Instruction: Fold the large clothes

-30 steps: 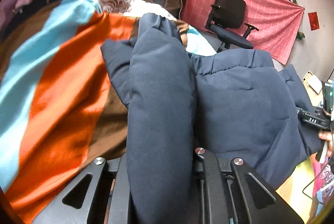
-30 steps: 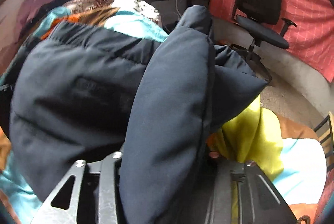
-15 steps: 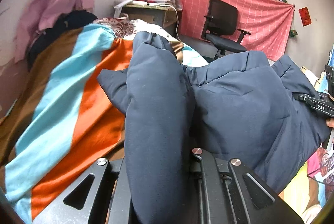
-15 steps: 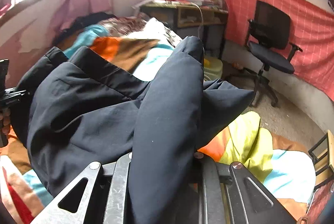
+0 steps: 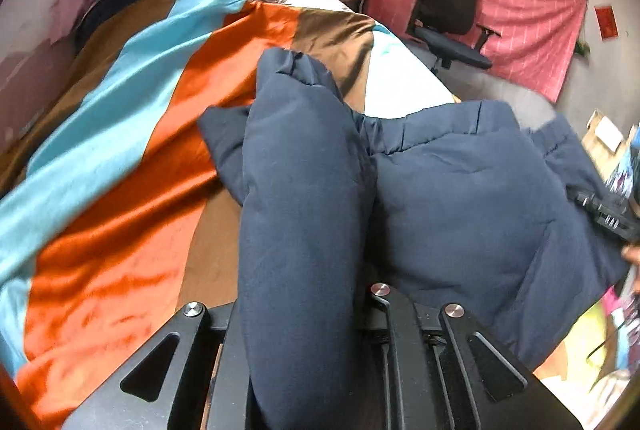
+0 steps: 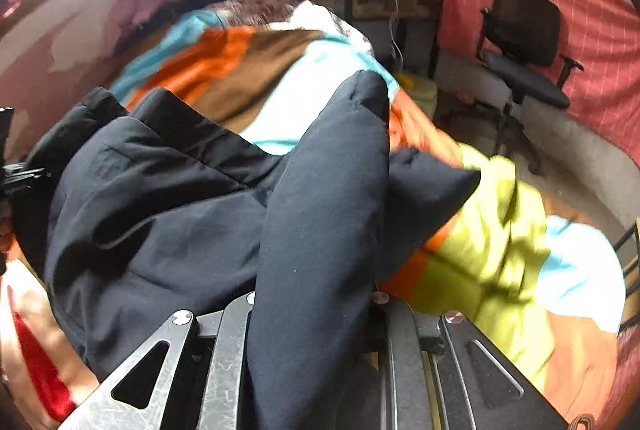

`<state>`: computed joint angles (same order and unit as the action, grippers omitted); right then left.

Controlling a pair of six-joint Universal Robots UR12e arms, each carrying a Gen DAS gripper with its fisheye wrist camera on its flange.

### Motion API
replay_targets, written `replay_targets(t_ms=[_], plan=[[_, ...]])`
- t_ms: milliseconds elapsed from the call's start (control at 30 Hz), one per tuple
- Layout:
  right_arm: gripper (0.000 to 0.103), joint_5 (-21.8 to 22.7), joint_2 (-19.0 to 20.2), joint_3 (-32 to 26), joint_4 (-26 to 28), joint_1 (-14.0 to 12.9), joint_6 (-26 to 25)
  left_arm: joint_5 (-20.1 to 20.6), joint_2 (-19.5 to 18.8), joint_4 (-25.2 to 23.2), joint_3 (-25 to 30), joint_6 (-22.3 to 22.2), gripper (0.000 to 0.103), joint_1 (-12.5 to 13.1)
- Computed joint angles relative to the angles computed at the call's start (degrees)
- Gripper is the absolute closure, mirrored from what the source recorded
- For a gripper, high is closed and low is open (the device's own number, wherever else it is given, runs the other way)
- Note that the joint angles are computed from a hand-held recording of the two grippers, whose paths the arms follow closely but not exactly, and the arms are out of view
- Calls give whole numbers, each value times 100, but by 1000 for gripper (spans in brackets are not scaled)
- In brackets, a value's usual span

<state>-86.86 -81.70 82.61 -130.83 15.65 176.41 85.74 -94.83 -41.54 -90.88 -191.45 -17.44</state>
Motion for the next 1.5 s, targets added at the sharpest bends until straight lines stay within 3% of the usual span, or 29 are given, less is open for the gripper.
replay_targets(t_ms=[100, 267, 333, 367, 400, 500, 567, 600, 867, 1000, 1067, 1233, 1500], plan=[[77, -73, -90, 313, -392, -36, 147, 100, -31, -178, 86, -48, 85, -15], [66, -109, -174, 493, -542, -77, 300, 547, -110, -600, 296, -144, 70, -114], [48, -242, -180, 495, -499, -49, 289, 543, -84, -724, 275, -251, 66, -95], [28, -351, -188, 506, -483, -24, 285, 576, -73, -778, 281, -352, 64, -100], [17, -510, -202, 527, -521, 12, 287, 607, -58, -804, 274, -397, 63, -104], [11, -920, -266, 649, -796, 102, 208, 1009, -13, -834, 274, -543, 46, -204], [7, -1104, -314, 706, -895, 144, 166, 1364, 49, -591, 199, -589, 29, -302], [5, -1183, -336, 734, -921, 160, 159, 1452, 73, -496, 171, -583, 27, -328], [0, -1831, -495, 847, -999, 335, 147, 1934, 233, 140, 27, -304, 26, -669], [0, -1512, -651, 907, -985, 309, 484, 2205, 246, 559, -55, -208, 19, -895], [0, -1508, -705, 932, -1068, 330, 634, 2356, 255, 868, -114, -215, 7, -1013], [0, -1334, -846, 991, -1213, 364, 1005, 2300, 284, 1311, -163, -267, 7, -1156], [0, -1060, -1120, 1228, -1796, 546, 1583, 2452, 416, 1426, -198, -459, 7, -1417]])
